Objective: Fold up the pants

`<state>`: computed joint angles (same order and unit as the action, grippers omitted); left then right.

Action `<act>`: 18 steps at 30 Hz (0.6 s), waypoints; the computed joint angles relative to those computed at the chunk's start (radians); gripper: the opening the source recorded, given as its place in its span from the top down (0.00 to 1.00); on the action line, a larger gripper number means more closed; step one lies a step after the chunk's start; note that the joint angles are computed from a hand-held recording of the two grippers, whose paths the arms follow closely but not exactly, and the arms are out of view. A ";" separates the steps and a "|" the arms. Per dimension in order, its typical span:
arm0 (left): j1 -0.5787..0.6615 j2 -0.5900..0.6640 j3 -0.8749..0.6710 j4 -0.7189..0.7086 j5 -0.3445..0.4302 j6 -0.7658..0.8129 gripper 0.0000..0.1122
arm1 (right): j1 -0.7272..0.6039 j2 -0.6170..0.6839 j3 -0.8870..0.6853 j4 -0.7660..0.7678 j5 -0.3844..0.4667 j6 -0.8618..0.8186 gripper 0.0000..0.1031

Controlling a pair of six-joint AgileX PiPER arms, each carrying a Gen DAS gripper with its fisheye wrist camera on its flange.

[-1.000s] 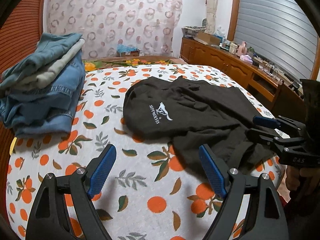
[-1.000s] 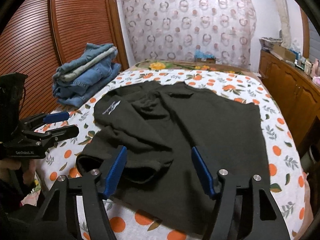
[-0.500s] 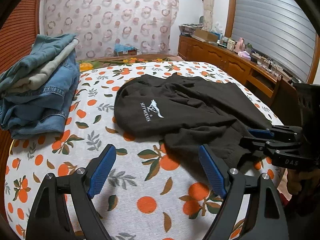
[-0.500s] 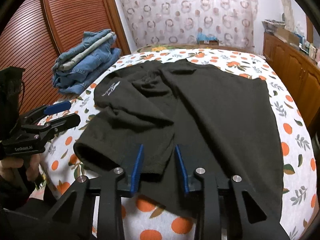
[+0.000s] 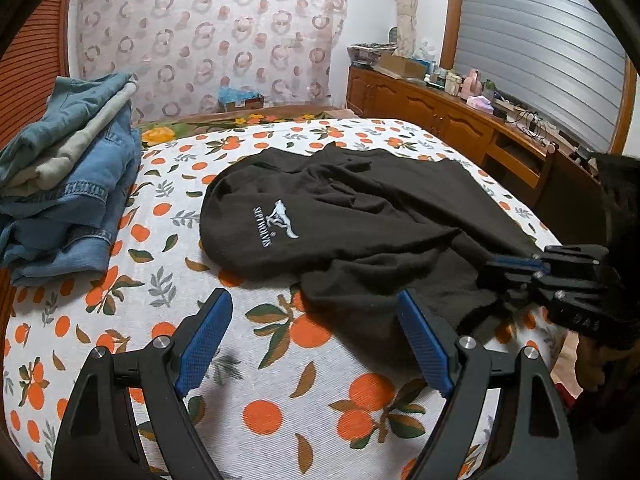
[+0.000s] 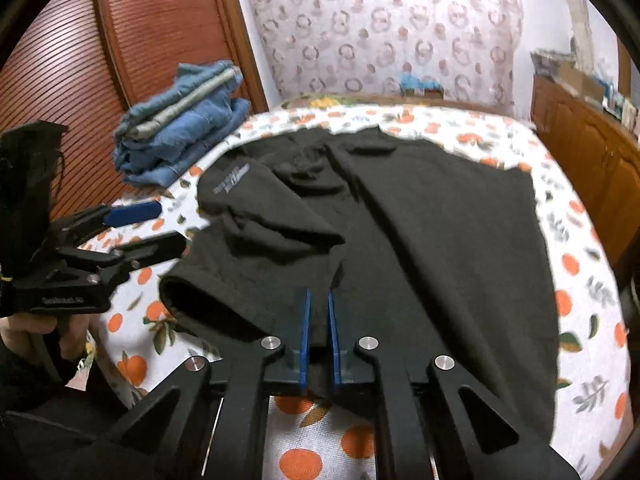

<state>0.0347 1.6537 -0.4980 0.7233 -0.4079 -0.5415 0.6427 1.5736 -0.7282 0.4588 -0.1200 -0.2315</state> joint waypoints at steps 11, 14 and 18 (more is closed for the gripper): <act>-0.058 -0.026 -0.052 0.073 0.048 -0.099 0.24 | 0.045 -0.157 0.113 0.341 -0.140 -0.330 0.95; -0.076 -0.034 -0.064 0.084 0.064 -0.119 0.24 | 0.053 -0.213 0.159 0.375 -0.175 -0.354 0.95; -0.101 -0.039 -0.075 0.082 0.076 -0.127 0.24 | 0.069 -0.281 0.206 0.457 -0.209 -0.422 0.95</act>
